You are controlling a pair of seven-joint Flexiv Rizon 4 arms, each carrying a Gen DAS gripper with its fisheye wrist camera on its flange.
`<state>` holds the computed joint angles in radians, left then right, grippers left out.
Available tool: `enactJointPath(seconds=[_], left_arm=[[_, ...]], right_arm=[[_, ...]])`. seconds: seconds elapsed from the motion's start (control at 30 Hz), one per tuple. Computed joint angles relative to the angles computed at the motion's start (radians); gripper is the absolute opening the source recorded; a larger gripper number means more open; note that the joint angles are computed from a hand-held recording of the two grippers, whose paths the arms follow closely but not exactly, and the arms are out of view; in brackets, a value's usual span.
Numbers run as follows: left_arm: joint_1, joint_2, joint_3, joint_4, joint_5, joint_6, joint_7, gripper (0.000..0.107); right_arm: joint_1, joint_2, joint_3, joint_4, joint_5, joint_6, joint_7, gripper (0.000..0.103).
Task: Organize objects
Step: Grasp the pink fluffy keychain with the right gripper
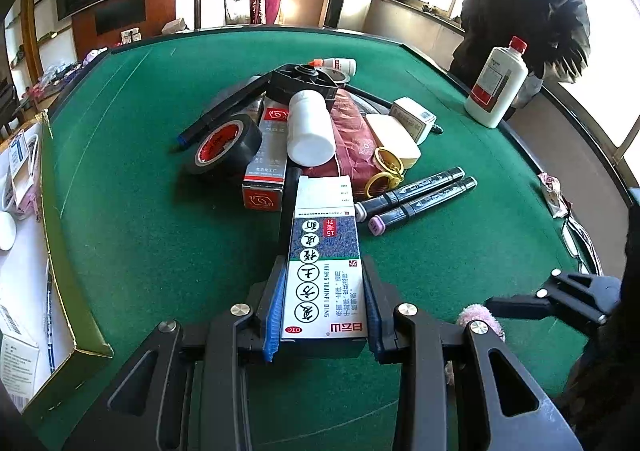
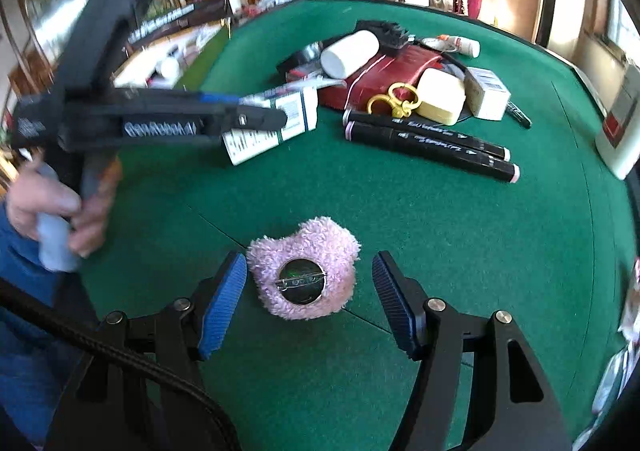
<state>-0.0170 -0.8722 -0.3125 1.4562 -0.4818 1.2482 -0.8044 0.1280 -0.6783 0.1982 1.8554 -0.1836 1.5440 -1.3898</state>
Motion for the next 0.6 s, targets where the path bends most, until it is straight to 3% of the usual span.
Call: enactJointPath(seconds=[0.07,0.13,0.17,0.23,0.4,0.53,0.6], left_arm=[[0.003,0.001,-0.006,0.005,0.0,0.008,0.006,0.029],[0.01,0.003,-0.019,0.013,-0.002,0.02,0.021,0.029],[0.014,0.004,-0.027,0.018,-0.003,0.025,0.029,0.029],[0.025,0.008,-0.048,0.029,-0.009,0.037,0.051,0.029],[0.031,0.011,-0.06,0.036,-0.023,0.045,0.062,0.029],[0.01,0.005,-0.03,0.021,-0.013,0.031,0.044,0.029],[-0.002,0.001,-0.016,0.012,-0.005,0.022,0.034,0.029]], right_arm=[[0.037,-0.008,-0.042,0.009,-0.011,0.033,0.005,0.065],[0.095,-0.006,-0.111,0.029,-0.031,0.068,0.016,0.043],[0.107,-0.002,-0.128,0.032,-0.037,0.065,0.021,0.038],[0.071,-0.004,-0.091,0.019,-0.037,0.071,0.021,0.038],[0.05,0.011,-0.103,-0.027,-0.009,0.073,0.089,0.038],[0.033,-0.01,-0.107,-0.083,0.02,0.096,0.174,0.038],[-0.017,-0.047,-0.042,-0.135,0.034,0.108,0.187,0.038]])
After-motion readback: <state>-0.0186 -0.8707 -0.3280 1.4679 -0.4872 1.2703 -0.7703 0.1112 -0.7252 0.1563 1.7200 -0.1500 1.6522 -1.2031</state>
